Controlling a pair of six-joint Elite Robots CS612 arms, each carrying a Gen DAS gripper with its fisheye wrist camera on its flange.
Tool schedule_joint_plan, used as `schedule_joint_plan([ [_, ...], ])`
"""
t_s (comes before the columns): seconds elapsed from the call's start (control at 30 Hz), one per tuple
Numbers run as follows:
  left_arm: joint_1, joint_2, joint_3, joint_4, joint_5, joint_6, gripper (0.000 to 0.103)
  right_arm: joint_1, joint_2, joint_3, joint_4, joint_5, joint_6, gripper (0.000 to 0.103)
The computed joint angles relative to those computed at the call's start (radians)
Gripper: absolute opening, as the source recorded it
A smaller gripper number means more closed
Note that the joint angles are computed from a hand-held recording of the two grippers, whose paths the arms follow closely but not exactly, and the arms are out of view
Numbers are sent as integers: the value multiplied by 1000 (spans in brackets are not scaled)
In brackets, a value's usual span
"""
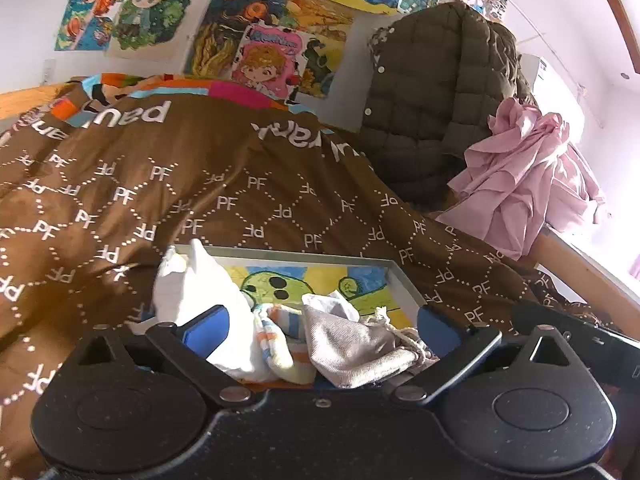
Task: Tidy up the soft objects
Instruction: 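Open both tools to release the pouch and towel into the tray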
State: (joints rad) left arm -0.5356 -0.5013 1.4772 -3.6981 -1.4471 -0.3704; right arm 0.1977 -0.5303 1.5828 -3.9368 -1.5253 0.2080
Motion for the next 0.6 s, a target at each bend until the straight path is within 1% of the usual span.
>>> schedule_joint_plan([
  [0.3,-20,-62,103,-46,50,-21,102,8,-39,59,-36,19,-36,103],
  [0.47,-41,-98,169,-95,98,-8,102,13,-60,97,-63,28,-49,103],
  [0.6,-61,-131,229,-122,142,-32,102,16,-74,122,-91,34,-67,103],
])
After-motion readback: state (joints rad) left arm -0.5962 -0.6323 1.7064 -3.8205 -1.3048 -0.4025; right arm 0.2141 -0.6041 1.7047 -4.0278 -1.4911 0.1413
